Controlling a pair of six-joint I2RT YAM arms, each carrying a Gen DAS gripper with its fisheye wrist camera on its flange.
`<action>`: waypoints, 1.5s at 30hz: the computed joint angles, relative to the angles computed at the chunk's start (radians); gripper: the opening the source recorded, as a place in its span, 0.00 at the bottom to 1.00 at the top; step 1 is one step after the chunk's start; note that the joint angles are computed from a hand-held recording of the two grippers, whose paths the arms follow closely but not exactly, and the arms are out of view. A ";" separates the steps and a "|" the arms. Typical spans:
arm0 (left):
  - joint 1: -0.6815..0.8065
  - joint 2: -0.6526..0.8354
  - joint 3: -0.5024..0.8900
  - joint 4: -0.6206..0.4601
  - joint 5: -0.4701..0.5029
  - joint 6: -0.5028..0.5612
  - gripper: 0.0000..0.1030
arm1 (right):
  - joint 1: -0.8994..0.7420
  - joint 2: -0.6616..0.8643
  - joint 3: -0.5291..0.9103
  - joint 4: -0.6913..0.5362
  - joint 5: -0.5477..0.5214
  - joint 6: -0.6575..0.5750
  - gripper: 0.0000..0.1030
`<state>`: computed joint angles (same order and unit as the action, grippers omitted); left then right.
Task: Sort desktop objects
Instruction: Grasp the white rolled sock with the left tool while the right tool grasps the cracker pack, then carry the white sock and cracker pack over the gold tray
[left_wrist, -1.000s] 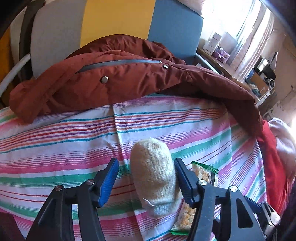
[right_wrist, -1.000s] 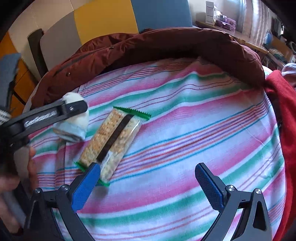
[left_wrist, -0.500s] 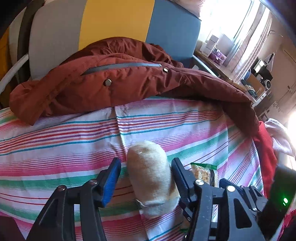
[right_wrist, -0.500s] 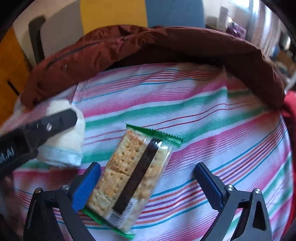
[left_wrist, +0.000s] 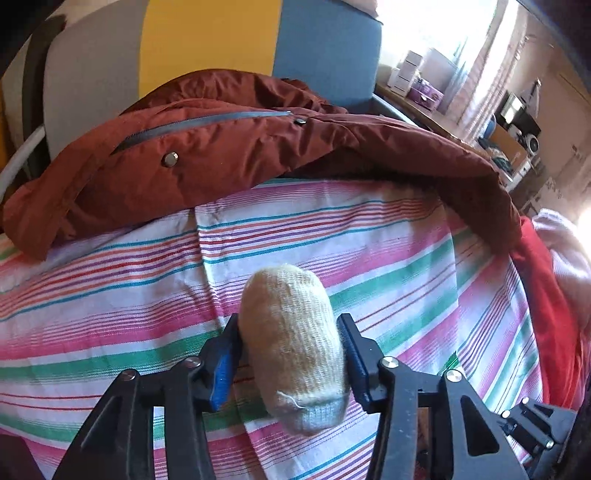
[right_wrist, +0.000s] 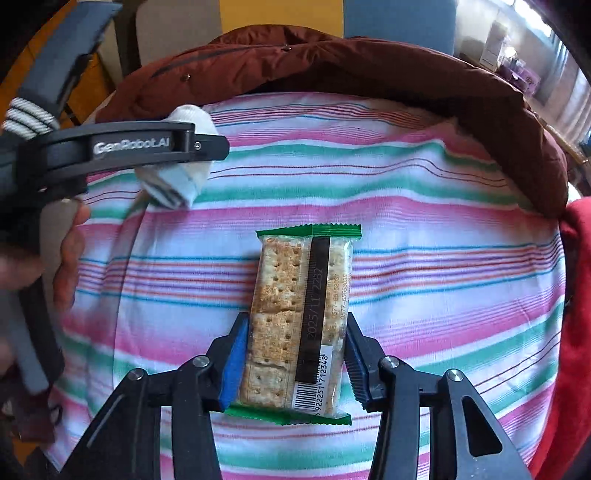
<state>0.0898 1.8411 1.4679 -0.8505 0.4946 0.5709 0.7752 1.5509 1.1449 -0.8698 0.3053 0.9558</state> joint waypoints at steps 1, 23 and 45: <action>0.001 -0.007 -0.008 0.005 0.002 0.013 0.47 | 0.004 -0.008 -0.010 0.008 0.004 -0.001 0.47; 0.255 -0.466 -0.463 0.035 -0.017 0.234 0.44 | -0.011 -0.059 -0.043 -0.011 -0.032 -0.148 0.48; 0.218 -0.453 -0.530 0.136 -0.039 0.165 0.41 | -0.039 -0.040 -0.051 0.043 -0.018 -0.152 0.56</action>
